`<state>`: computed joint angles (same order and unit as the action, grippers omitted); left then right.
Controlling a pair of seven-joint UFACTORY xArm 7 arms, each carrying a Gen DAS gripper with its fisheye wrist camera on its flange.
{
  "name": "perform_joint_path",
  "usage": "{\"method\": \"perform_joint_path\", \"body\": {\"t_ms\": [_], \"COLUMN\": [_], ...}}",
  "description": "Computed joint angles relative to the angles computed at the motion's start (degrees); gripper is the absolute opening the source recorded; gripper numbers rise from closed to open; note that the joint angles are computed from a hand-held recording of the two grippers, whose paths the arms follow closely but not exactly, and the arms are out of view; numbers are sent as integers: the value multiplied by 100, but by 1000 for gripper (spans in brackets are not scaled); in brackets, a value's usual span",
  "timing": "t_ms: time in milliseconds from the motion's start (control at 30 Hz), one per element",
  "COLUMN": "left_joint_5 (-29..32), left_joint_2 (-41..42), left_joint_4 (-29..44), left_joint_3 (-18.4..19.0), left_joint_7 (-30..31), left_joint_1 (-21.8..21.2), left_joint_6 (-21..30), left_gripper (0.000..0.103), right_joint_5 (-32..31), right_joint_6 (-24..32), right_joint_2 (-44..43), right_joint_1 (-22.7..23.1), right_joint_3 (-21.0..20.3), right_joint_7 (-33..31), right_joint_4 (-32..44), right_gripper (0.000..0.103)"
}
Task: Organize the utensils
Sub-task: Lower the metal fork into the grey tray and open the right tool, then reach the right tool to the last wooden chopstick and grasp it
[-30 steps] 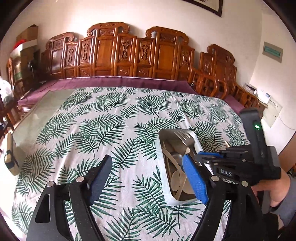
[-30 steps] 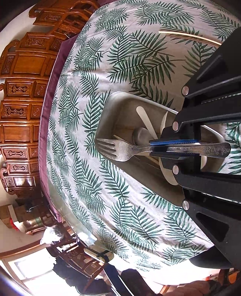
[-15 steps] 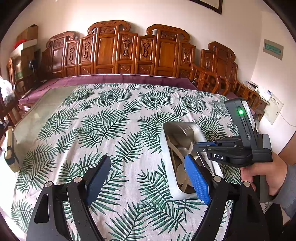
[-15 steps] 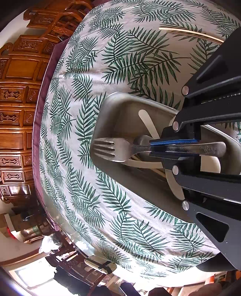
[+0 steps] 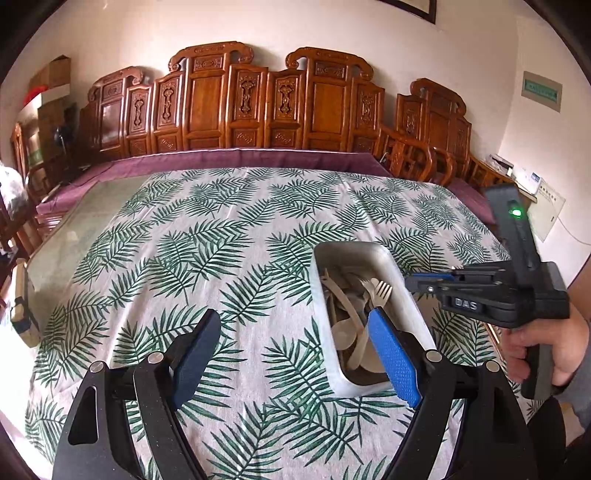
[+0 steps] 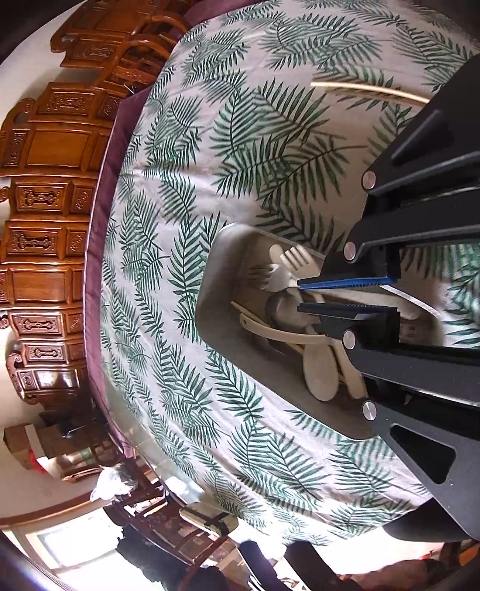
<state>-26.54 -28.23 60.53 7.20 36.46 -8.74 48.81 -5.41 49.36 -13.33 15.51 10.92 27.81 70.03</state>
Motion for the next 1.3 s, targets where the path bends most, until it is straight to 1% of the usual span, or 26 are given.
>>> {"method": "perform_joint_path", "body": {"t_ms": [133,233,267,333,367,400,500,833,1033,1300], "left_joint_5": [35,87,97,122,139,152,181,286,287,458], "left_joint_2": [-36,-84,-94,-121,-143,-152,-180,-248,-186,-71], "left_joint_4": [-10,-46,-53,-56,-70,-74,-98,-258,-300,-305], "left_joint_3": [-85,-174,-187,-236,-269,-290,-375,-681,-848,-1095], "left_joint_7": [-48,-102,-114,-151,-174,-198,-273,-579,-766,-957], "left_joint_1": [-35,-82,-102,-159,-183,-206,-298,-660,-871,-1101], "left_joint_6": [23,24,25,68,72,73,81,63,36,-25], "left_gripper": [79,79,79,79,79,79,79,80,80,80], "right_joint_5": [106,131,133,163,175,190,252,234,300,563], "right_joint_6": [33,163,208,293,314,335,418,976,1151,972], "right_joint_2": [-519,-922,-1029,-1332,-1462,-1608,-1955,-3135,-3467,-3375], "right_joint_1": [-3,-46,-66,-107,-136,-167,-258,-654,-889,-1119], "right_joint_3": [-41,-35,-32,-52,-56,-68,-106,-291,-570,-880], "right_joint_7": [-63,-130,-153,-202,-213,-222,-263,-491,-800,-1117], "right_joint_4": [-388,-663,-733,-931,-1023,-1124,-1367,-2313,-2736,-3025], "right_gripper": [9,9,11,17,22,23,23,23,23,23]}}
